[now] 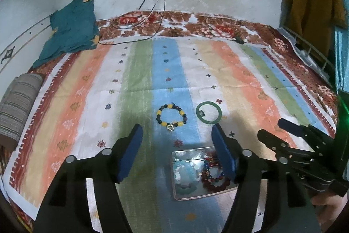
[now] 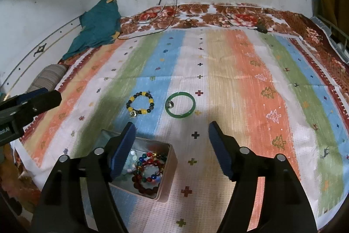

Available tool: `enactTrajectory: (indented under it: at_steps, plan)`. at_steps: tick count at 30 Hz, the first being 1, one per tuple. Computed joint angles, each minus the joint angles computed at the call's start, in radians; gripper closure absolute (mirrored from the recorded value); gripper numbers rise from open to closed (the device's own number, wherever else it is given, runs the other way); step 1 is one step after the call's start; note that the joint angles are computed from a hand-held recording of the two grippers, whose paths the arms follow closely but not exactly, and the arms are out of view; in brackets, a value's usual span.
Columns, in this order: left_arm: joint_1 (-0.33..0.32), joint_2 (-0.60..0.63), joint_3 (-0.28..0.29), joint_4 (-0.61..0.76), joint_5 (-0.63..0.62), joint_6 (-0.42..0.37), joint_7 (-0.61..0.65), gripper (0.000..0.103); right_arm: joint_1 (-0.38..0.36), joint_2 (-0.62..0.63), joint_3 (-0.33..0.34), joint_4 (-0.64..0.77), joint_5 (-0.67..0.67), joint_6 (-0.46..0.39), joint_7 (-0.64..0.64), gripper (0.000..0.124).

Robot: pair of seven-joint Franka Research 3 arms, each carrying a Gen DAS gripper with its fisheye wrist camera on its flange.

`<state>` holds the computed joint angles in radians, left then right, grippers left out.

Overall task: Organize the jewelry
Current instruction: 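Move open right tool to green bangle while left tool moves to yellow-black bracelet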

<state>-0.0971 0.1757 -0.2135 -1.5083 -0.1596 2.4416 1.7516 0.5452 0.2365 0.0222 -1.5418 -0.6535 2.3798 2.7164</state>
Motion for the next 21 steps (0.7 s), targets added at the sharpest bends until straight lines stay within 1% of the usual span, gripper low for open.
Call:
enactTrajectory:
  at_steps: [5,9,13,18,21]
  plan:
    - [0.006,0.015,-0.003,0.019,-0.016,-0.009,0.011,0.028,-0.001,0.004,-0.002,0.005,0.005,-0.001,0.001,0.048]
    - [0.007,0.032,0.0,0.043,-0.006,-0.025,-0.005,0.025,0.004,-0.005,-0.009,-0.002,-0.033,-0.006,0.045,0.047]
    - [0.002,0.041,0.001,0.055,0.02,-0.031,-0.023,0.019,0.0,-0.007,-0.011,-0.003,-0.056,-0.01,0.069,0.047]
    - [-0.007,0.071,0.004,0.09,0.063,-0.044,-0.054,0.014,-0.014,0.001,-0.007,0.005,-0.037,-0.001,0.055,0.042]
    - [-0.012,0.097,0.006,0.124,0.086,-0.056,-0.086,0.012,-0.016,0.01,-0.01,0.016,-0.027,-0.003,0.046,0.041]
